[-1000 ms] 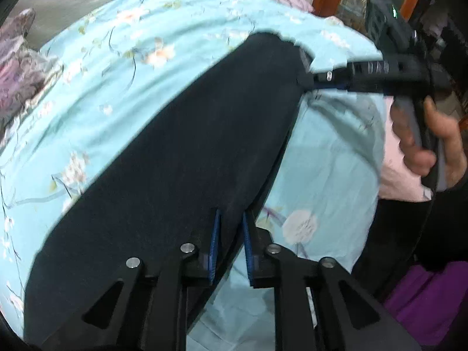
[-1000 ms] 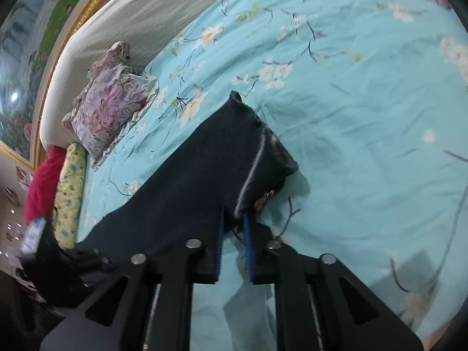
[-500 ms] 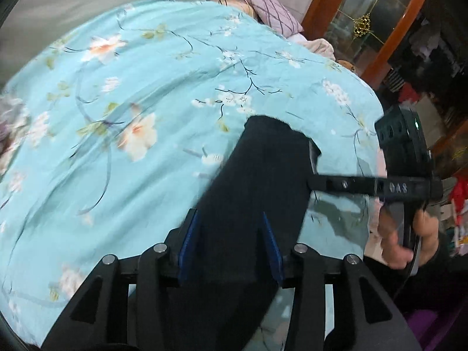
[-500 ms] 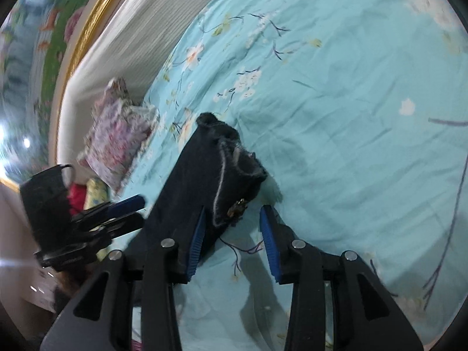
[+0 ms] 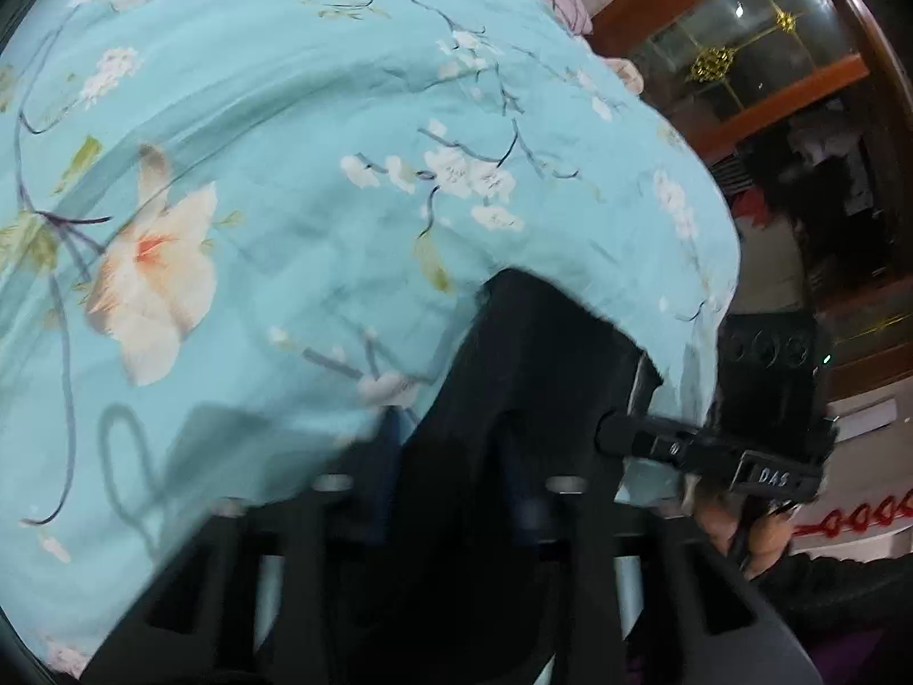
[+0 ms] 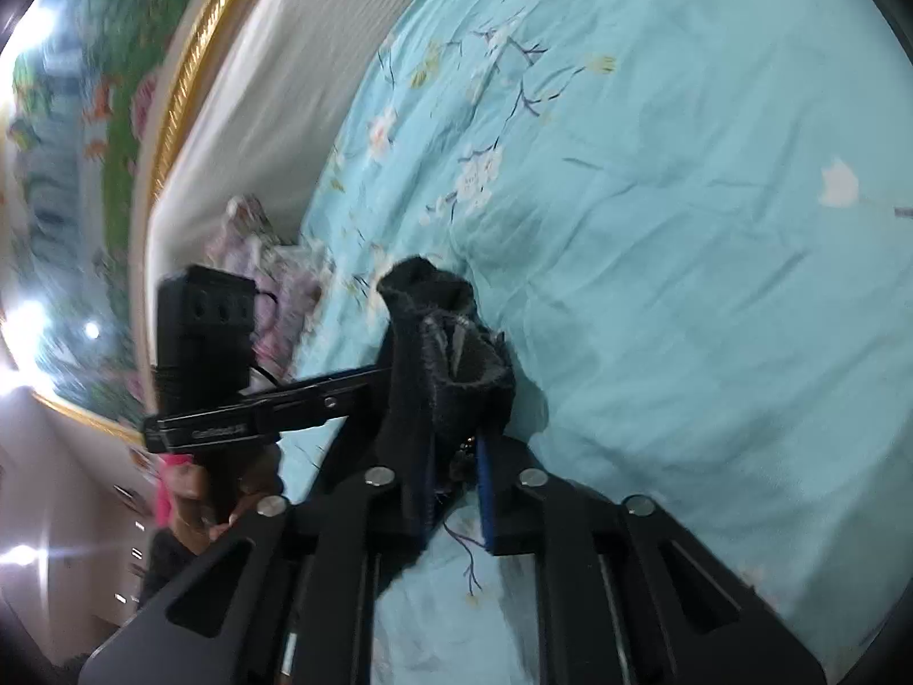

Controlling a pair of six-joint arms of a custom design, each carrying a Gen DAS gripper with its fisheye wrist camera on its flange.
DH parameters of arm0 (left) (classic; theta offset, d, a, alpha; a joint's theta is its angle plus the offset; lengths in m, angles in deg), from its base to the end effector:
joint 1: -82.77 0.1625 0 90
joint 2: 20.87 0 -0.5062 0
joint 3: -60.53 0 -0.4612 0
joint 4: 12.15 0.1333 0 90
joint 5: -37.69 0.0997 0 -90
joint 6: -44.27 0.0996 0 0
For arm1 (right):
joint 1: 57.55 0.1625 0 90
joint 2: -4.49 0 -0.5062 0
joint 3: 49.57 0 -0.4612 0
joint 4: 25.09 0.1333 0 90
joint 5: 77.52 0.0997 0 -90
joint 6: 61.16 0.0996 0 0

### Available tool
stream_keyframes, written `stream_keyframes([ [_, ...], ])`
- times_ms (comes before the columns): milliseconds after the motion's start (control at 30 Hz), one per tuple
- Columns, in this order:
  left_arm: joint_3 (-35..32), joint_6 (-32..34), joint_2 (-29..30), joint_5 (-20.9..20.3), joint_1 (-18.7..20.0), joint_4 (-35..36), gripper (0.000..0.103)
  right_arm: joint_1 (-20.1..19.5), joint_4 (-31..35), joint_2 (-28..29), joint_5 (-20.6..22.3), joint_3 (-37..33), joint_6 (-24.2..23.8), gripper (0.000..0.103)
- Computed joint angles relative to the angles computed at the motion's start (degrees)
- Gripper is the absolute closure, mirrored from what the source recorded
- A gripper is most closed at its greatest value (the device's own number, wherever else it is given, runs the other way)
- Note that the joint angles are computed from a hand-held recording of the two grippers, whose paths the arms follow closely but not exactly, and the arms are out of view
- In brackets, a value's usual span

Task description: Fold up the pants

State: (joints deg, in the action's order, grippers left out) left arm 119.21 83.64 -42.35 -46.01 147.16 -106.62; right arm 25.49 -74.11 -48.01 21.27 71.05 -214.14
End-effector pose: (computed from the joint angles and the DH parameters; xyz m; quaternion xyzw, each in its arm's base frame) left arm -0.2454 -0.8457 -0.0682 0.5277 0.7998 0.2856 0.0186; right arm 0.0517 -0.5507 0.0097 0.2798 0.7638 -0.5803 0.0392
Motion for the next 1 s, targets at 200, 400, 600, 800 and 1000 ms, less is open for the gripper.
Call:
stream_keyframes([
  [200, 3.9, 1.8, -2.6, -1.7, -1.0, -3.8, 0.093, 1.6, -2.1, -1.7, 0.7, 1.7, -2.5, 0.092],
  [400, 6.2, 2.6, -7.1, -7.3, 0.4, -5.3, 0.093, 4.7, -1.4, -2.7, -1.0, 1.2, -7.6, 0.092],
  [600, 9.8, 3.6, -13.0, -11.8, 1.6, -7.8, 0.093, 8.7, 4.1, -2.5, -5.1, -2.7, -14.7, 0.093],
  [800, 12.6, 4.2, -18.0, -13.6, 4.3, -10.4, 0.093, 11.9, 15.9, 2.1, -8.1, -11.6, -20.9, 0.093],
  [1000, 12.9, 2.1, -19.8, -12.9, 8.4, -11.5, 0.096, 11.7, 27.7, 8.2, -11.8, -20.9, -22.7, 0.093],
])
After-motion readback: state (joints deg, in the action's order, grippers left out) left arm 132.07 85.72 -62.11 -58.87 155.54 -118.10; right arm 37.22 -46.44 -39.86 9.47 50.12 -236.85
